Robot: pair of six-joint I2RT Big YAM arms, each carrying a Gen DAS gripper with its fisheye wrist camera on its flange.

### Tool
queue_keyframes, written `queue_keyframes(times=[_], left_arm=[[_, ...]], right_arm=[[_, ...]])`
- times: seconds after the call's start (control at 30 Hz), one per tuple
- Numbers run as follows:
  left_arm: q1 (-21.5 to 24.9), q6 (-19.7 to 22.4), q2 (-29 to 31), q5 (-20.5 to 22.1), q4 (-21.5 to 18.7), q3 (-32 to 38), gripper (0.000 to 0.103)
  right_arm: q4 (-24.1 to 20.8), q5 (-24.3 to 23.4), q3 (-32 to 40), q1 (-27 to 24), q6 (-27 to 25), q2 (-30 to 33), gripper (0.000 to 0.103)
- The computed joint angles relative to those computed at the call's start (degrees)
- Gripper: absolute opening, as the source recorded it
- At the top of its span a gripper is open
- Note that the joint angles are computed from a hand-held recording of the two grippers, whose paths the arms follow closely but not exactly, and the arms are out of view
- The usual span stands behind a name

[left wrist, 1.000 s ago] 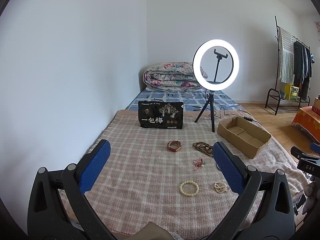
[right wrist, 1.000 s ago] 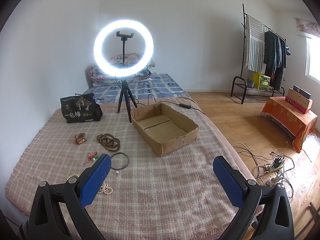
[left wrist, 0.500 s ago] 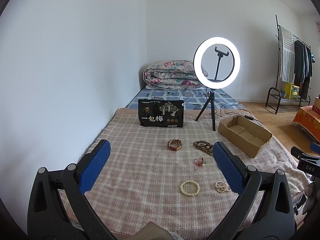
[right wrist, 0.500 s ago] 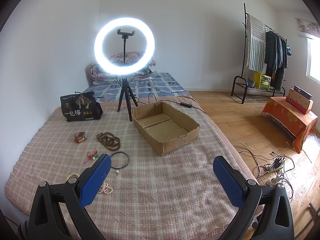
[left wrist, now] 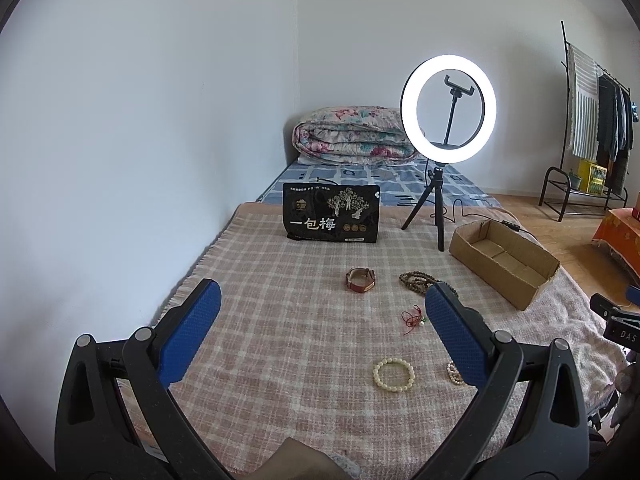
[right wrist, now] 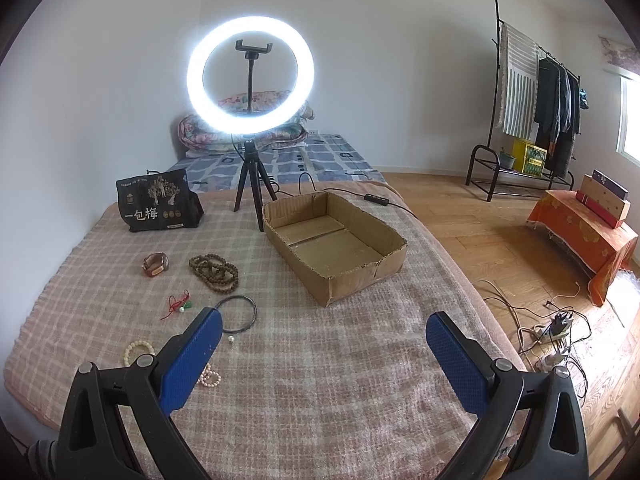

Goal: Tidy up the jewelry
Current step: 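Move the left tool to the cream bead bracelet while the right tool approaches the red string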

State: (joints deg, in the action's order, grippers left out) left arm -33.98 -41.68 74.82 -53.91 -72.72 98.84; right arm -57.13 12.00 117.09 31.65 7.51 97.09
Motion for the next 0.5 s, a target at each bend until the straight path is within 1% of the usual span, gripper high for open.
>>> queue_keyframes(times=[0.27,0.37,0.43,0.5], left_arm=[[4.6,3.0,-0.1,4.4,4.2,-3.6,0.103],[6.3,3.3,-0.1,6.3,5.3,-5.1,0.103],[7.7,4.8,-0.2,8.7,7.0,-6.2,0.103],[8.6,5.7,0.0,10.3,7.8,-7.1,0.103]], right_arm=[[-1.6,-1.5,4.4,-0.2,-2.2,4.5,0.103],[-3.2,-3.9,7.4,-0.6,-2.5,7.1,0.102],[-4.7,-4.9,10.0,-0.7,-3.0,9.2,0.101],[-5.9,-5.4,12.4,-0.7,-3.9,11.2,0.099]])
